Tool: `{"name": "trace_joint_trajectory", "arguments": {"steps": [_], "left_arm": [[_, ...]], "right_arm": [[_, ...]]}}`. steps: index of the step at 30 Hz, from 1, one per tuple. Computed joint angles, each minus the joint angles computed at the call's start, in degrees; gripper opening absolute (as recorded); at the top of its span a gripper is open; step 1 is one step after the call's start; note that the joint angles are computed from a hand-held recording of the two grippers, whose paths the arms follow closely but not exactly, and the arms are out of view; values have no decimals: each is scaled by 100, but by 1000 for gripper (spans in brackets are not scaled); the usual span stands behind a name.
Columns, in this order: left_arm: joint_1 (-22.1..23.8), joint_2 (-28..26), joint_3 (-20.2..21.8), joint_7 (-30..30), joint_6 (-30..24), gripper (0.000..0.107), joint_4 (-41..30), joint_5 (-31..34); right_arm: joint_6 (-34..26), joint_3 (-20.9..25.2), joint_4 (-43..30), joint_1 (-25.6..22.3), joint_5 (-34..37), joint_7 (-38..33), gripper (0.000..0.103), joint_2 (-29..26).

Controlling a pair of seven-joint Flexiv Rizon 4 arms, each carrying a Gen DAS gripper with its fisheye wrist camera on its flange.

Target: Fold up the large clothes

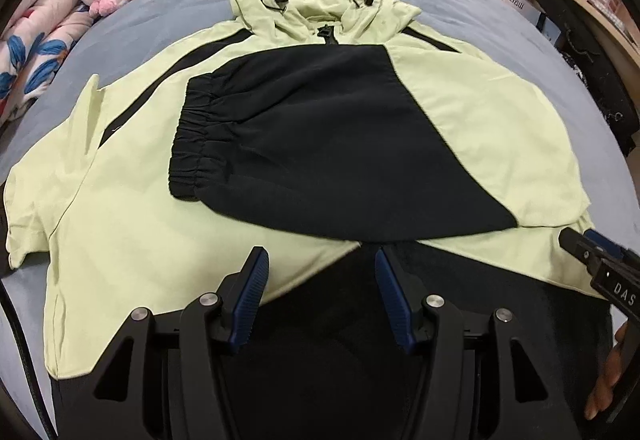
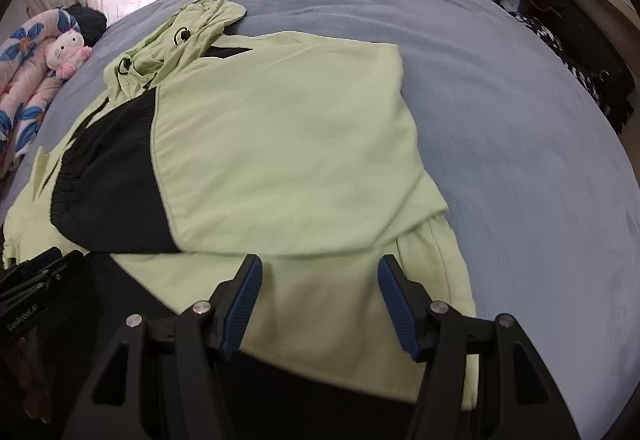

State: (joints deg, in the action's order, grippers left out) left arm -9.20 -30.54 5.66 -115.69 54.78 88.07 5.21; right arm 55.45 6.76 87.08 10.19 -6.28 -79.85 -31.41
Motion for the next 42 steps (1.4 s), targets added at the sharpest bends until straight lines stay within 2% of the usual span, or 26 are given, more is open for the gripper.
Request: {"name": "trace_joint_trajectory", "arguments": {"steps": [6,12,19,25,30,36,39,42], "left_arm": [[-184,491,97,-322,189,54,418,265],[-274,1073,108,-666,260,54,814,597],[-256,2066,125,-1301,111,55,1401,1468],[151,2953,24,-1664,174,58,2172,1808],[578,3595,-67,-2052,-3,59,2676,2388],[1156,4046,92,-1779,409,59,3452,2063],[1439,4173,259,-1499,787,59,3854,1823],[1744,4159,496,-1114,1232,59,4214,1516]], "right_arm": [[374,192,745,-76,361,134,61,613],[378,383,1158,16,497,-92,61,1081],[677,491,1653,278,501,-341,61,1703],[700,564,1937,582,355,-390,61,2048],[776,598,2137,908,-13,-190,61,2189],[981,583,2316,1279,-632,302,61,2185],[1266,535,2416,1444,-1053,697,61,2127],[1306,616,2318,1529,-1068,710,61,1985]]}}
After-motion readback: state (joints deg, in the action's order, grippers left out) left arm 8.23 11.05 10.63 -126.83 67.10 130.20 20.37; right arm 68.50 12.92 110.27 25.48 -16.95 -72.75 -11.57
